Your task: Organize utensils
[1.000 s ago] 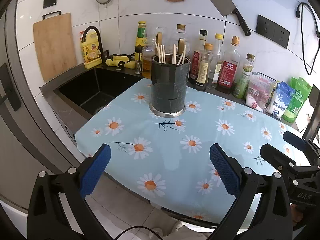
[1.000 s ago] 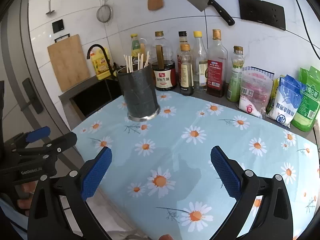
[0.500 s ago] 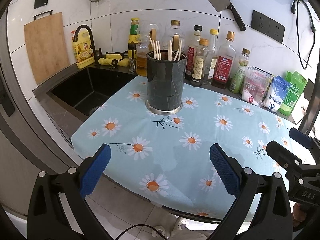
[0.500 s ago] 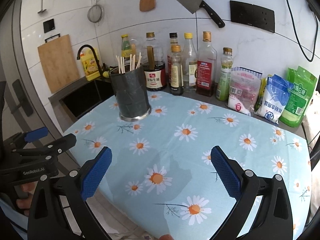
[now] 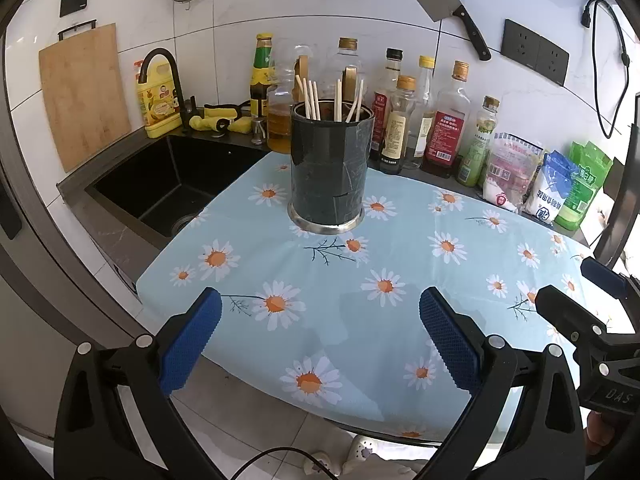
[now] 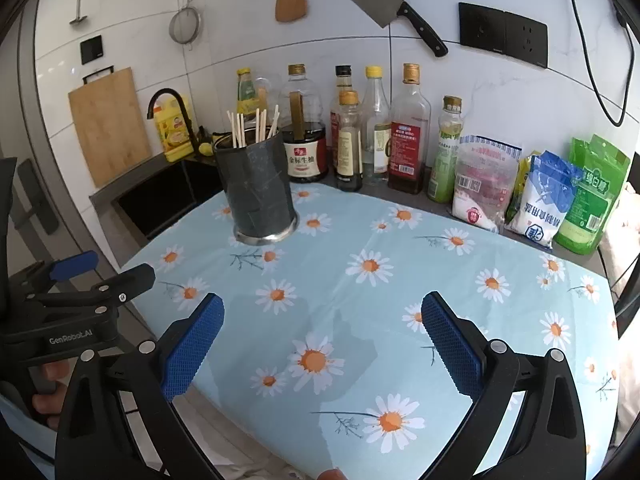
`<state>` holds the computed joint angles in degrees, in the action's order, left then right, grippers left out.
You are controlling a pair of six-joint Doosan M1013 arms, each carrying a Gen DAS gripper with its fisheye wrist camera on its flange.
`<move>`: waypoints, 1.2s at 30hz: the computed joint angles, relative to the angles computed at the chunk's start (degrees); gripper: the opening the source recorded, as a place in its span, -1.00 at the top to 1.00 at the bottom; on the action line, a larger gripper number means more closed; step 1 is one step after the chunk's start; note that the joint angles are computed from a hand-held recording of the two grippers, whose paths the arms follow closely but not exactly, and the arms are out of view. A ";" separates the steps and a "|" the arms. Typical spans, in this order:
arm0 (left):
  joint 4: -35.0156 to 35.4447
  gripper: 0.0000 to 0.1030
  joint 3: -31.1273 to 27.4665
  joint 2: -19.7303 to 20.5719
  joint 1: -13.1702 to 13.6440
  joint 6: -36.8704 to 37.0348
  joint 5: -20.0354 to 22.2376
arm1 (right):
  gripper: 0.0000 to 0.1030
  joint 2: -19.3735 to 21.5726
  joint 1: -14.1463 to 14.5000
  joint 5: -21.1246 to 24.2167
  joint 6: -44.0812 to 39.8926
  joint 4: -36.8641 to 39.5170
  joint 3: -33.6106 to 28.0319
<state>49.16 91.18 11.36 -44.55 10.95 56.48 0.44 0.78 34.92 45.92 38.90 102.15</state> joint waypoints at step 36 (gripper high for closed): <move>3.10 -0.88 -4.83 3.17 -0.30 -4.35 8.54 | -0.84 4.68 -1.60 5.83 -14.18 10.67 -4.65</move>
<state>52.26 86.35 14.52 -44.85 6.61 65.03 5.12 -0.82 40.74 31.74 49.56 97.50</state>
